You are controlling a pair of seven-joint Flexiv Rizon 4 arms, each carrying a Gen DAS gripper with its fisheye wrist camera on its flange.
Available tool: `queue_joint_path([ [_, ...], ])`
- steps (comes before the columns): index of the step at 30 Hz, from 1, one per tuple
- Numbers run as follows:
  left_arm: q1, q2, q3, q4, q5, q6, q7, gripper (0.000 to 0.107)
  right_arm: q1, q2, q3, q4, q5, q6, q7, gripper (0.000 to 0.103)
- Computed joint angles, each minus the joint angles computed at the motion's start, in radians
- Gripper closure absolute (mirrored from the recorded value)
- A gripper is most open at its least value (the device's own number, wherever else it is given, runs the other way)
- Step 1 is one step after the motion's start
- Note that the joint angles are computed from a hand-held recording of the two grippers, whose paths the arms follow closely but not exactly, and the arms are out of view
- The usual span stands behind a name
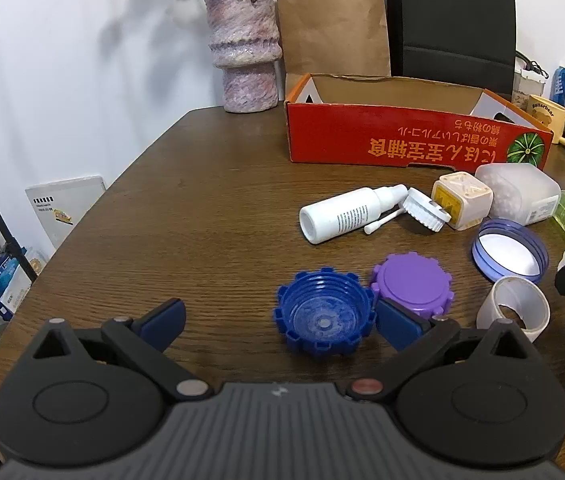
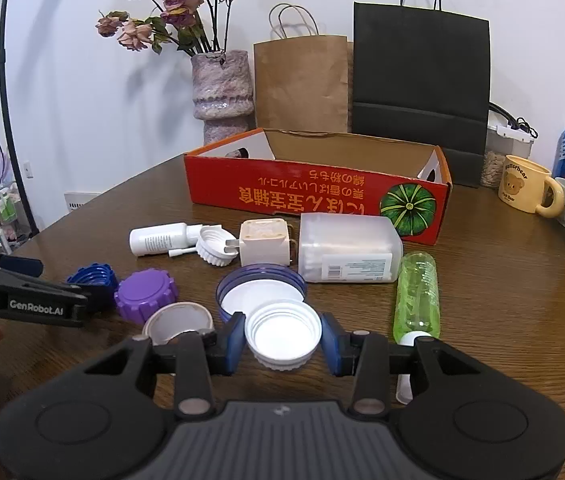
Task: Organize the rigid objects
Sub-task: 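Grasp the blue ribbed cap with the left gripper while the right gripper holds the white cap, then carry the blue cap and white cap over the red cardboard box with both grippers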
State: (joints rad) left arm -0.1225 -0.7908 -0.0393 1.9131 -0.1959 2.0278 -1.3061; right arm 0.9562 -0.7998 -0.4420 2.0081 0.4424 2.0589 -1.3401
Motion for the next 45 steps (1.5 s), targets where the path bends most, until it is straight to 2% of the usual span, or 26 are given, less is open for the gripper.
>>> queue_joint_path([
  [6,0.044,-0.003,-0.042,-0.003,0.049,-0.001,-0.008,0.016,-0.003,-0.005,0.008,-0.003,0.004,0.01,-0.003,0.064],
  [8,0.061,-0.004,-0.059,-0.004,0.072,-0.004,-0.009,0.024,-0.002,-0.007,0.009,-0.005,0.008,0.011,-0.004,0.064],
  [10,0.074,-0.005,-0.073,-0.006,0.088,-0.009,-0.011,0.037,-0.003,-0.006,0.011,-0.005,0.009,0.011,-0.007,0.064],
  [12,0.082,-0.006,-0.081,-0.007,0.098,-0.015,-0.015,0.042,-0.002,-0.007,0.01,-0.006,0.011,0.011,-0.009,0.064],
  [13,0.089,-0.006,-0.088,-0.007,0.105,-0.016,-0.018,0.05,0.0,-0.008,0.009,-0.006,0.013,0.012,-0.009,0.064],
  [18,0.118,-0.008,-0.113,-0.003,0.14,-0.001,-0.032,0.051,0.008,-0.012,0.007,-0.007,0.025,0.02,-0.015,0.064],
  [30,0.107,0.008,-0.096,0.018,0.159,0.068,-0.064,0.051,0.007,0.002,0.021,-0.008,0.052,0.044,-0.046,0.064],
  [45,0.105,0.052,-0.109,0.023,0.193,0.104,-0.086,0.051,0.005,0.038,0.017,-0.035,0.095,0.057,-0.123,0.064],
])
